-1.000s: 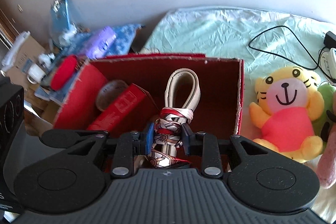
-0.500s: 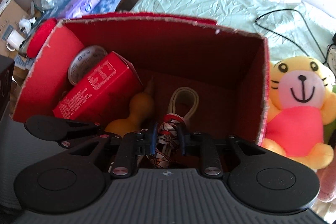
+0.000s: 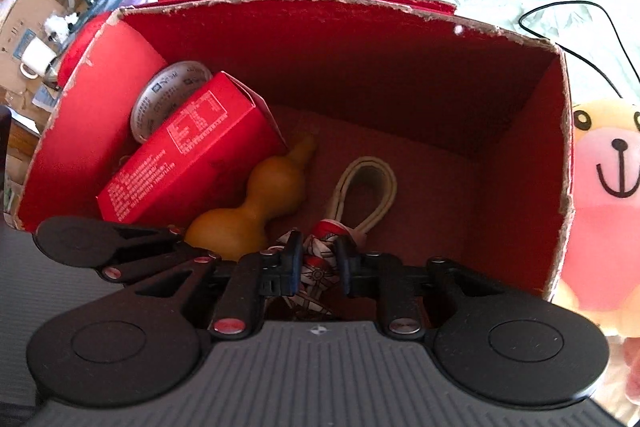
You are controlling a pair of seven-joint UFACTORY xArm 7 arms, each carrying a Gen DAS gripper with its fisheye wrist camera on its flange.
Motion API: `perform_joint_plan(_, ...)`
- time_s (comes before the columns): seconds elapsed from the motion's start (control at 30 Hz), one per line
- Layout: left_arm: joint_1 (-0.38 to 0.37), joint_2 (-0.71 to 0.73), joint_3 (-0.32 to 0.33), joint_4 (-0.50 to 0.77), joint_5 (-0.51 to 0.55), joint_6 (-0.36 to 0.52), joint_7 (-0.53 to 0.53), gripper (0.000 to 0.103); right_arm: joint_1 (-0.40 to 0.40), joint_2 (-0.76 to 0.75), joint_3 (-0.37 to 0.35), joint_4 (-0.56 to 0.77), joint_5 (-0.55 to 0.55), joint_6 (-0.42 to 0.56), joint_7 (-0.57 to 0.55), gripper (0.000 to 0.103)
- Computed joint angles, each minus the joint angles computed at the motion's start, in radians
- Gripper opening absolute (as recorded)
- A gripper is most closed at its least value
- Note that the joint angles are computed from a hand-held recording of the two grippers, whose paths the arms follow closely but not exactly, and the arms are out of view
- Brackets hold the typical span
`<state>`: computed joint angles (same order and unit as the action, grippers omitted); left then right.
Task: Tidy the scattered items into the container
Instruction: 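Lower the strap item into the box beside the gourd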
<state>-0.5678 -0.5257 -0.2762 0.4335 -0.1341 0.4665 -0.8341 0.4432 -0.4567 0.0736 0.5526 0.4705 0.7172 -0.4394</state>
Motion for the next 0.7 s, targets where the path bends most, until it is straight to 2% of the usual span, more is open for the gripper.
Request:
perform_joint_plan(0.3,-0.013,-0.018,0.005,-0.002,0.025,0.026,-0.028,0.041,0.011,-0.009,0.005,-0.026,0.02,-0.049,0.031,0.026)
perform_joint_plan(0.33,0.018,0.02,-0.028,0.034,0.027,0.023,-0.031,0.042,0.013,-0.011,0.004,-0.029,0.024,-0.053,0.036,0.026)
perform_joint_plan(0.43,0.027,0.051,-0.032,0.04,0.045,-0.004,-0.042,0.043,0.019,-0.023,0.002,-0.041,0.032,-0.06,0.054,0.027)
perform_joint_plan(0.57,0.034,0.035,-0.04,0.028,0.066,-0.006,-0.062,0.053,0.024,-0.037,-0.011,-0.049,0.044,-0.054,0.068,0.029)
perform_joint_plan(0.7,0.026,0.024,-0.034,0.018,0.067,-0.007,-0.07,0.058,0.027,-0.048,-0.011,-0.057,0.046,-0.054,0.078,0.029)
